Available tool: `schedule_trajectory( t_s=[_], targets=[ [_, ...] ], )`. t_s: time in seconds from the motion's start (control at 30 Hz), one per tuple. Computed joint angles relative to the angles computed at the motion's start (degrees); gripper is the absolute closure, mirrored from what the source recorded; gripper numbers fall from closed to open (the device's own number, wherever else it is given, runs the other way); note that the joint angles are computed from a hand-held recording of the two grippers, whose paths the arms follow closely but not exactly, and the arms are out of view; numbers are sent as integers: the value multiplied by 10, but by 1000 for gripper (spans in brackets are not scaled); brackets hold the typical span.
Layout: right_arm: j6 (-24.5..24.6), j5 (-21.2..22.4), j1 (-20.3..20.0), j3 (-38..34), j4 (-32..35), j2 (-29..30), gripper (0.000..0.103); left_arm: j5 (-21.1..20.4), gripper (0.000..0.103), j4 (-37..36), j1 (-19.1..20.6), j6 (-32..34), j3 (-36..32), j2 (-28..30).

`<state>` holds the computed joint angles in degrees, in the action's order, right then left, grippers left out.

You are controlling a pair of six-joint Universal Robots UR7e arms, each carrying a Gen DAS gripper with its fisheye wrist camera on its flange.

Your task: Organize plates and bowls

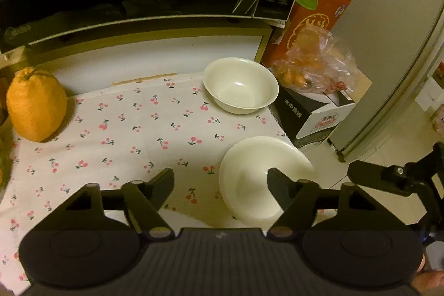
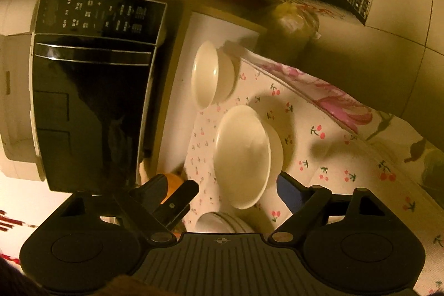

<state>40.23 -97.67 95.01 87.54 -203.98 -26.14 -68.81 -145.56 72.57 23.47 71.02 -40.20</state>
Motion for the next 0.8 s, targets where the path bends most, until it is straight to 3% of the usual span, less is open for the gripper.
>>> schedule_trajectory(
  t_s=[0.1, 0.27, 0.6, 0.8],
  targets=[
    [15, -1, -4, -6, -1, 7, 30, -4, 47, 17, 4, -4, -16, 10],
    [26, -19, -6, -14, 6, 16, 58, -12, 61, 39, 11, -16, -39, 23],
    [33, -65, 0, -20, 12, 21, 73, -29, 75, 75, 18, -32, -61, 34],
    [18, -87, 4, -22, 15, 22, 89, -12, 89, 76, 14, -29, -61, 38]
  ],
)
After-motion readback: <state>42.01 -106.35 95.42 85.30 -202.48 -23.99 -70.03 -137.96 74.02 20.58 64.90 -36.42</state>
